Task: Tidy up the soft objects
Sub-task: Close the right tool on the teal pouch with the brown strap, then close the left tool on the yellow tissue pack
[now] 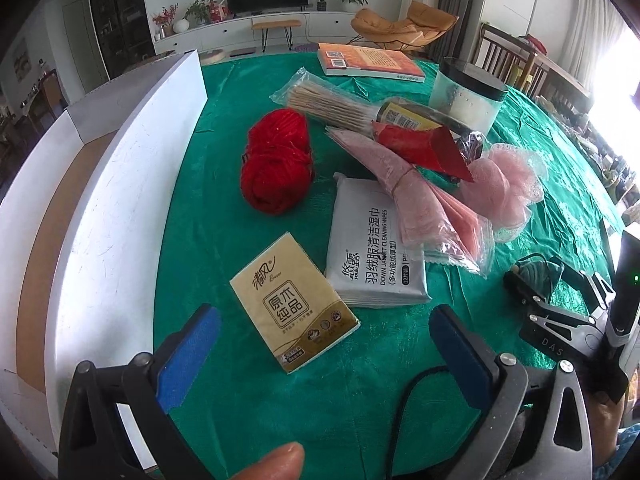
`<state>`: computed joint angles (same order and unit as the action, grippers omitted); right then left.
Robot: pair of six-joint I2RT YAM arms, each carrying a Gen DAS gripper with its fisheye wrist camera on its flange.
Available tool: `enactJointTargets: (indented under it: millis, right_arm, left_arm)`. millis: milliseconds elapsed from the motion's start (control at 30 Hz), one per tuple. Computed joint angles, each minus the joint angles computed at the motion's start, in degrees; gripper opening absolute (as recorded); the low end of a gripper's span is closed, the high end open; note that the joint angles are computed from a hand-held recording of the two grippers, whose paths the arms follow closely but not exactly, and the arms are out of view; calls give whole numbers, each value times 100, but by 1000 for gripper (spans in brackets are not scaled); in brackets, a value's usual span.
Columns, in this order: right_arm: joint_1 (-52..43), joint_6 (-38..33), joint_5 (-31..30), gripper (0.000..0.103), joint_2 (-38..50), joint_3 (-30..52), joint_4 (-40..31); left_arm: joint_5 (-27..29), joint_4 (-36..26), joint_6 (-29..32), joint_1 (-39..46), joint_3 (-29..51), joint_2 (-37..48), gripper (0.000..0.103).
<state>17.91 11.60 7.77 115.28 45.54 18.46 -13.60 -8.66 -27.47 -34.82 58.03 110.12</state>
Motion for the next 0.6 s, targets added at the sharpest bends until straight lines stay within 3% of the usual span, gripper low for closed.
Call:
enactJointTargets:
  millis: [267,600]
  right_arm:
    - [0,-20,-8,89,-3,-65,120]
    - [3,-41,-13,89,-16,-108,174]
  left_arm:
    - [-95,-280,-185,69,467,685,103]
    - [-340,-506,-40,192,2,559,103]
